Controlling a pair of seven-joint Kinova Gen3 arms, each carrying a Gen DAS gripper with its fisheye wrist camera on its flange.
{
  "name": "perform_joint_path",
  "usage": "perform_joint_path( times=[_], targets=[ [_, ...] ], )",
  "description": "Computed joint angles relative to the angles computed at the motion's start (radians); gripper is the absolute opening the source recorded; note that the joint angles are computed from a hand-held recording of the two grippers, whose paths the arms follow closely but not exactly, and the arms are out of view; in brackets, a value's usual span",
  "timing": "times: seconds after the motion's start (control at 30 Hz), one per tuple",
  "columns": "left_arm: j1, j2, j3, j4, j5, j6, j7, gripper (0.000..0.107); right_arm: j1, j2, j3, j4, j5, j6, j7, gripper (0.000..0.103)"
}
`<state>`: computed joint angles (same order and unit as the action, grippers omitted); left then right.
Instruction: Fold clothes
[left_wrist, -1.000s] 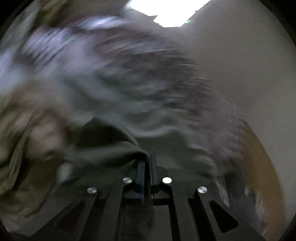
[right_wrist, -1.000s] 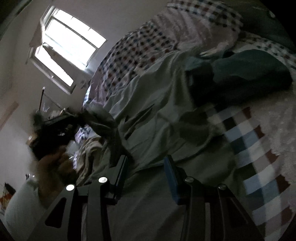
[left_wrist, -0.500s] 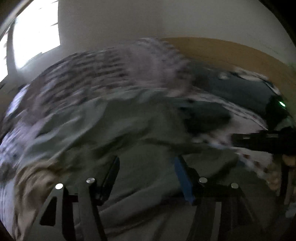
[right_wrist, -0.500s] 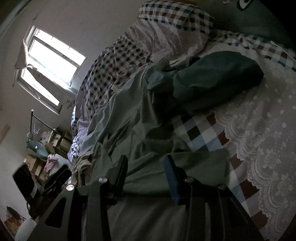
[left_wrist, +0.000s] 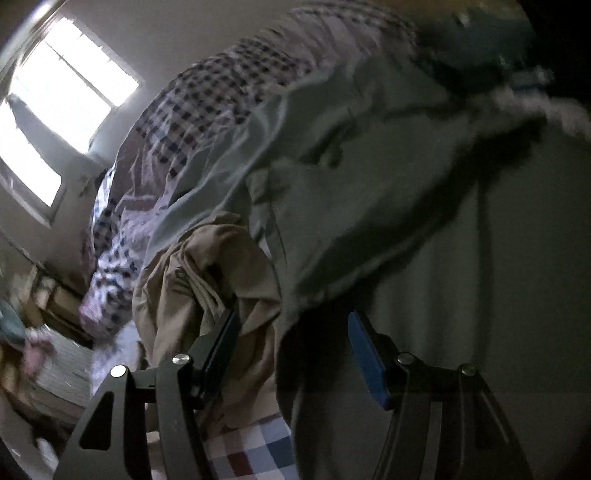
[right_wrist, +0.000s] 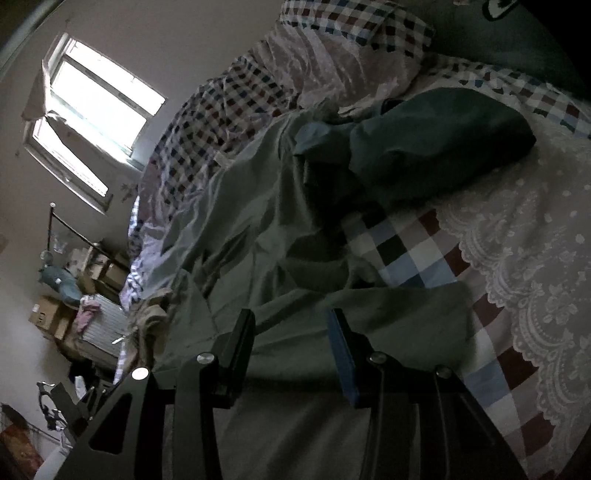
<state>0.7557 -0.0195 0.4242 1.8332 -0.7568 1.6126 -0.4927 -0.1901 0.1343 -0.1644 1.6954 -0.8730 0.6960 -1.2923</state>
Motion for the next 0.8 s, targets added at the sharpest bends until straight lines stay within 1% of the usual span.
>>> perform_joint_path(
  times=[0.13, 0.17, 0.2, 0.23, 0.27, 0.37, 0.4, 0.47, 0.53, 0.63, 0.73, 0.77, 0.8],
  targets=[
    [0.014, 0.046, -0.006, 0.022, -0.042, -0.007, -0.004, 0.065, -0.016, 0.009, -0.003, -0.001, 0.027, -0.015, -0.038, 0.045],
    [0.018, 0.055, -0.011, 0.025, -0.053, -0.005, 0.001, 0.061, -0.021, 0.01, -0.005, -0.002, 0.036, -0.02, -0.047, 0.045],
    [0.023, 0.063, -0.016, 0.028, -0.064, -0.004, 0.006, 0.057, -0.023, 0.01, -0.008, -0.002, 0.041, -0.025, -0.049, 0.045],
    [0.028, 0.072, -0.021, 0.031, -0.075, -0.003, 0.01, 0.046, -0.029, 0.01, -0.009, -0.004, 0.054, -0.03, -0.057, 0.045],
    [0.033, 0.079, -0.026, 0.03, -0.082, -0.003, 0.013, 0.038, -0.038, 0.009, -0.009, -0.008, 0.078, -0.035, -0.073, 0.045],
    [0.046, 0.094, -0.041, 0.028, -0.098, -0.006, 0.038, 0.024, -0.07, 0.002, -0.009, -0.017, 0.154, -0.056, -0.119, 0.045],
    [0.052, 0.101, -0.043, 0.029, -0.106, -0.001, 0.052, 0.02, -0.067, 0.003, -0.015, -0.018, 0.159, -0.056, -0.123, 0.045],
    [0.061, 0.109, -0.051, 0.032, -0.114, 0.005, 0.073, 0.008, -0.066, 0.004, -0.018, -0.018, 0.161, -0.058, -0.124, 0.045],
    [0.066, 0.108, -0.057, 0.037, -0.108, 0.013, 0.096, 0.003, -0.066, 0.004, -0.02, -0.018, 0.164, -0.059, -0.126, 0.045],
    [0.077, 0.081, -0.066, 0.06, -0.096, 0.014, 0.154, 0.001, -0.067, 0.005, -0.023, -0.018, 0.169, -0.06, -0.128, 0.045],
    [0.064, 0.031, -0.039, 0.084, -0.082, -0.018, 0.147, 0.003, -0.068, 0.006, -0.025, -0.019, 0.172, -0.061, -0.13, 0.045],
    [0.063, 0.028, -0.029, 0.088, -0.083, -0.012, 0.146, 0.003, -0.067, 0.007, -0.026, -0.019, 0.169, -0.06, -0.129, 0.045],
    [0.064, 0.031, -0.018, 0.088, -0.085, 0.002, 0.147, 0.009, -0.067, 0.008, -0.027, -0.019, 0.166, -0.059, -0.127, 0.045]
  ],
)
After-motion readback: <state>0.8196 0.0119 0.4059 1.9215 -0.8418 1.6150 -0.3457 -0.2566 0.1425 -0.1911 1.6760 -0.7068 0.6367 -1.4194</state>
